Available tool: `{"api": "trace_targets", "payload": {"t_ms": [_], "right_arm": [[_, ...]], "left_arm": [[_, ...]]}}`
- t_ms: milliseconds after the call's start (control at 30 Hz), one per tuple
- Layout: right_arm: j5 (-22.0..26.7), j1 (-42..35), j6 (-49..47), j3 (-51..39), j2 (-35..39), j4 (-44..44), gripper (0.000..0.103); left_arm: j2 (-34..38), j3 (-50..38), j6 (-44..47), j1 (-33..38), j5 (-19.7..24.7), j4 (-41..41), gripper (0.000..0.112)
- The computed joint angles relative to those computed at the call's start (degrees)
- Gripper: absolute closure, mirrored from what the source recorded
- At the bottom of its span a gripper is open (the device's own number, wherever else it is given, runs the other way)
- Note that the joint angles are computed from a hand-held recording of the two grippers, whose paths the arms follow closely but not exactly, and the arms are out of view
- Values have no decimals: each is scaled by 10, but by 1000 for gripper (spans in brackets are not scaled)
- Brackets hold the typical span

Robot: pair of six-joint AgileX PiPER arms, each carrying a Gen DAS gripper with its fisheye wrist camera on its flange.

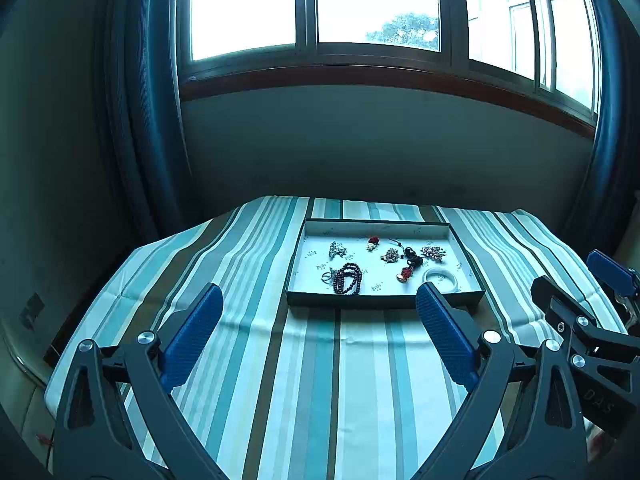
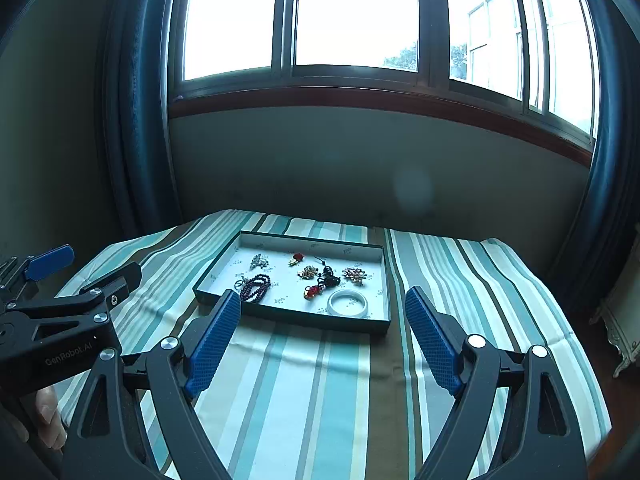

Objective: Organize jewelry

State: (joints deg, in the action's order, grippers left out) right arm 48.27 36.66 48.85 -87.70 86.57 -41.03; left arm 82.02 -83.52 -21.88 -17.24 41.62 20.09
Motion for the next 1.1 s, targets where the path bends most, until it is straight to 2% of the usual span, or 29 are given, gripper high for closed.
{"api": "trace_targets", "payload": {"t_ms": [300, 400, 1000, 1100], "right_arm": [[-3, -1, 1, 4, -1, -1, 20], [-9, -4, 0, 11, -3, -1, 20], [-22, -16, -13, 21, 3, 11, 20], [-26, -24, -16, 22, 8, 18, 20]], "left_arm": [[-2, 3, -18, -8, -1, 25, 15], [-3, 4, -12, -4, -5, 13, 11], [7, 13, 4, 16, -33, -1, 11], [19, 13, -24, 15, -37, 34, 11]]}}
